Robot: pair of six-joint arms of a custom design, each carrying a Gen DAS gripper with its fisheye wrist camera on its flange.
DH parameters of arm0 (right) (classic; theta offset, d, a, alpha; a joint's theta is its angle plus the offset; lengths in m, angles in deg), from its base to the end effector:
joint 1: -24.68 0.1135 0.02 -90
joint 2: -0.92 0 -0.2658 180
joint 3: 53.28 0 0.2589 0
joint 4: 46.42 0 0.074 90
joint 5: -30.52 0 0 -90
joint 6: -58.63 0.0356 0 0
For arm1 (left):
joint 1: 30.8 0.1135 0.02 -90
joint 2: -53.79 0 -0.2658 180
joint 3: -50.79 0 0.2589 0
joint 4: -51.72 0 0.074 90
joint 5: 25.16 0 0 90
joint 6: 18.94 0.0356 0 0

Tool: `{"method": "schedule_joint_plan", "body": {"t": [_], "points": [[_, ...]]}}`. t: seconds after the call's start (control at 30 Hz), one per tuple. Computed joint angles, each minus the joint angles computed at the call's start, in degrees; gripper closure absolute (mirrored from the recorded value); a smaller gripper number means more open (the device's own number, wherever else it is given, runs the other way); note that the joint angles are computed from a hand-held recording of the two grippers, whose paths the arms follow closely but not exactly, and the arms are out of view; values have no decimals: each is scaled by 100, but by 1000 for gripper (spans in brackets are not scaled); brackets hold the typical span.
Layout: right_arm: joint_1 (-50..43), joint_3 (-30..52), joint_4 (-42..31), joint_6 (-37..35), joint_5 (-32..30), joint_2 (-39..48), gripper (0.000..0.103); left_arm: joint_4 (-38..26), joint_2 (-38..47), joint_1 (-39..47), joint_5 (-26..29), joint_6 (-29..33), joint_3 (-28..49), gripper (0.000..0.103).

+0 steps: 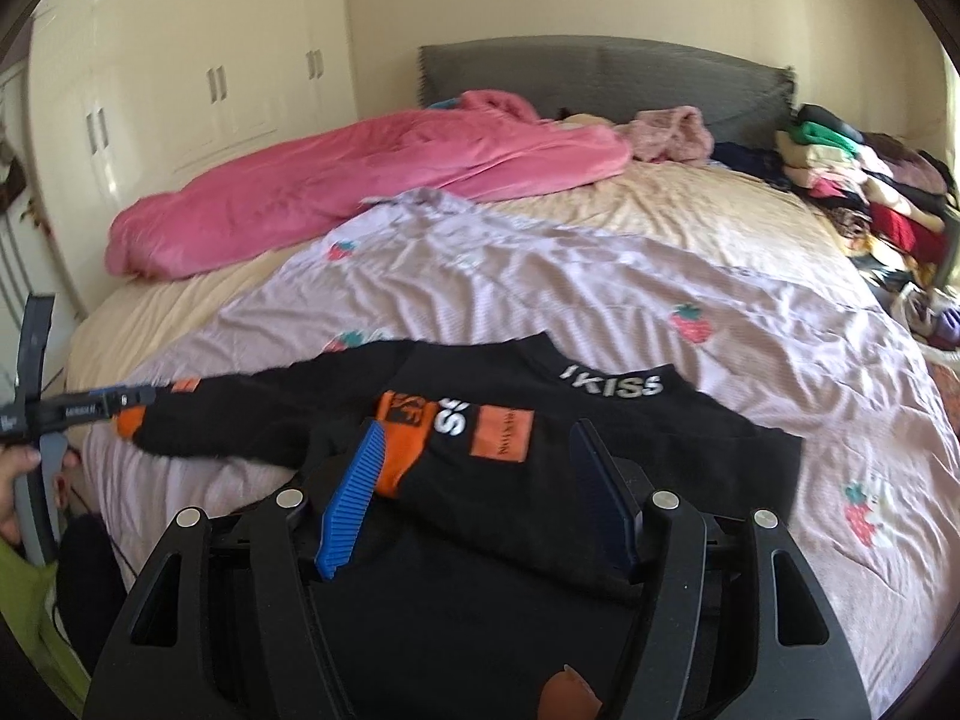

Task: Fold small clothes
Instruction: 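Grasp the other orange cuff with the left tool and lift it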

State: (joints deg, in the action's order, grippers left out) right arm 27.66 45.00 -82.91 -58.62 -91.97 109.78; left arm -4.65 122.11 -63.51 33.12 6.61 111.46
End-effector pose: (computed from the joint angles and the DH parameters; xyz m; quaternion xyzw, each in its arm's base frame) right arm 0.4297 0.0415 0.2413 -0.3318 0.8359 0.1807 0.3982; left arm 0.1987 -0.1053 0.2323 -0.3154 0.8848 0.0140 0.3427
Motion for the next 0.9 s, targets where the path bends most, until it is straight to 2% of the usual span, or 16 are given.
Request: {"method": "schedule_joint_plan", "body": {"t": [0.47,0.77,0.9], "points": [[396,-321,-51,-620,-54,236,39,-582,-1171,469,153,-549,-1031,29],[659,-551,-39,-1005,59,227,39,-233,-1629,935,490,-523,-1589,29],[725,-542,-58,-991,110,334,39,-8,-1837,1145,630,-525,-1817,37]]}}
